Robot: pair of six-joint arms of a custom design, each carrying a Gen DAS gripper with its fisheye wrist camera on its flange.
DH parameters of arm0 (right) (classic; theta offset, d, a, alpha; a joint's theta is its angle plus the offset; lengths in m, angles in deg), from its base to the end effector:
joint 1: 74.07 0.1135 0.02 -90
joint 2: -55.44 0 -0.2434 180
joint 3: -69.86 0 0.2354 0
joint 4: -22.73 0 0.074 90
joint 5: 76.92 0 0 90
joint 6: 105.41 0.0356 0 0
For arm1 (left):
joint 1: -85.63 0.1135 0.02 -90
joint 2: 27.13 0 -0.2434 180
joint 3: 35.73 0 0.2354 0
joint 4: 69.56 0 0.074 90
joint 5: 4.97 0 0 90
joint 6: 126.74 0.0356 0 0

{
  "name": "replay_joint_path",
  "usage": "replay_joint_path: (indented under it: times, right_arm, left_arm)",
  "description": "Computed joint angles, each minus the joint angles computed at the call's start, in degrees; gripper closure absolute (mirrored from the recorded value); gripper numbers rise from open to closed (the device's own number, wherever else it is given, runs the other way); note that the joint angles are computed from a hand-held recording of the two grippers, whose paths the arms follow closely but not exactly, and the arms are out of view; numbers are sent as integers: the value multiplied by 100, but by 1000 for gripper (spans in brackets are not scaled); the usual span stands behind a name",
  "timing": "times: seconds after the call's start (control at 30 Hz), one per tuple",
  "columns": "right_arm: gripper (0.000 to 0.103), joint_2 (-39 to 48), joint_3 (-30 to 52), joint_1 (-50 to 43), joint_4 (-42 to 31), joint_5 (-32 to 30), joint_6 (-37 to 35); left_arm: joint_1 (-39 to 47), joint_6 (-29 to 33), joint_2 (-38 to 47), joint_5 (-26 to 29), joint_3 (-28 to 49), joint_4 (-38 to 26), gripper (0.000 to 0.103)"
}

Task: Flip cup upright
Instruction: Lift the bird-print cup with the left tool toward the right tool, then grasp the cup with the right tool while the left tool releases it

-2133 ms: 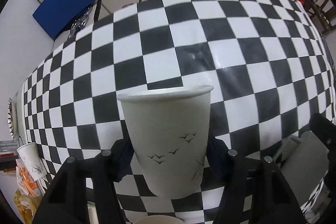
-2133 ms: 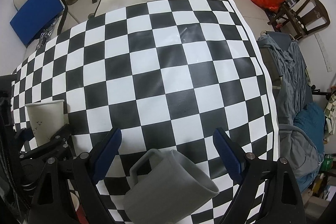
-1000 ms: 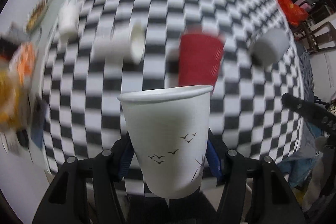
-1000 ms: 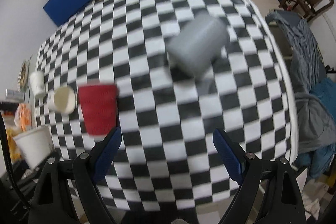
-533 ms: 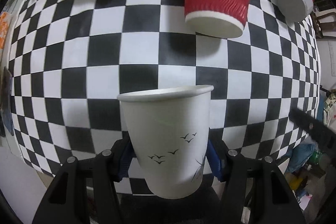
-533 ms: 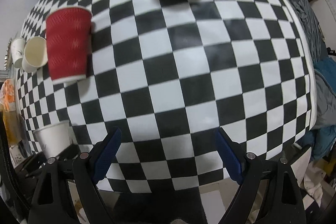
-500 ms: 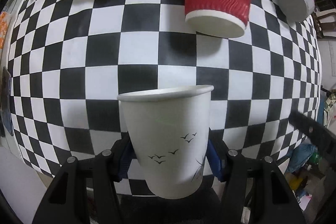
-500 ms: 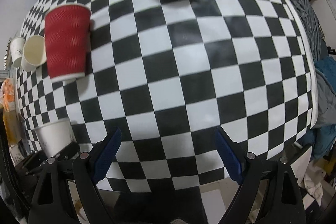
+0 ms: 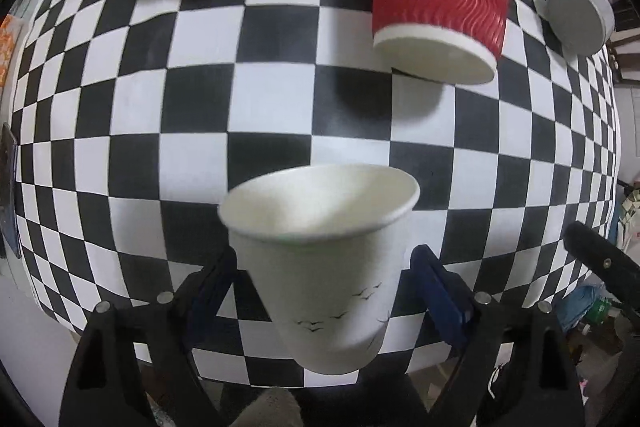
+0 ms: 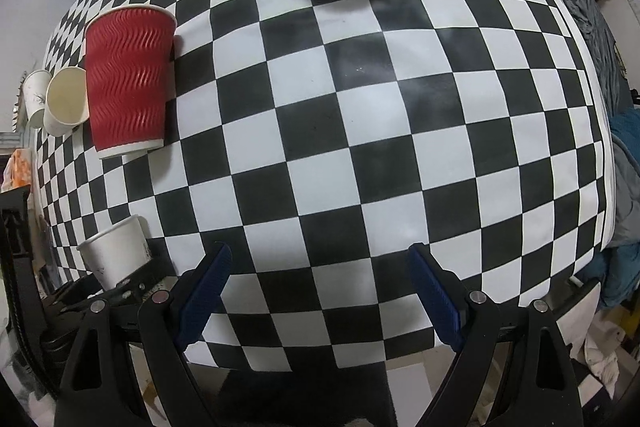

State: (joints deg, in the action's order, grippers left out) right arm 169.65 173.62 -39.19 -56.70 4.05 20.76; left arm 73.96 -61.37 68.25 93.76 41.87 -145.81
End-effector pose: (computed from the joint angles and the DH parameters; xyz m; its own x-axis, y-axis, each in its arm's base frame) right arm 0.2852 0.2056 0.1836 -0.9957 0.0164 0.0909 0.0280 0.9914 0.1279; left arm 0.2529 -0.0577 0.1750 -0.9670 -0.2209 0.1270 -0.2349 0.9660 -0.1083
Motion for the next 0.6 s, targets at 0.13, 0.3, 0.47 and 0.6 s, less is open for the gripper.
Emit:
replay_joint_path:
  times: [0.13,0.3,0.47,0.6]
  right_arm:
    - [13,137,232,-34,-64,-95,-58]
    - [13,26,202,86,-101,-138,-45]
    - [13,32,488,368,-203,-494,11]
    - [13,444,1120,756,-283,-866,62]
  left_arm:
    - [221,68,-248,41,190,-310,13]
    - [603,207,-742,195,763,-865,12]
    - [1090,784,-1903,-545,308,-1000,12]
    - [1730,1420,-2630,-1047,-697,-651,12]
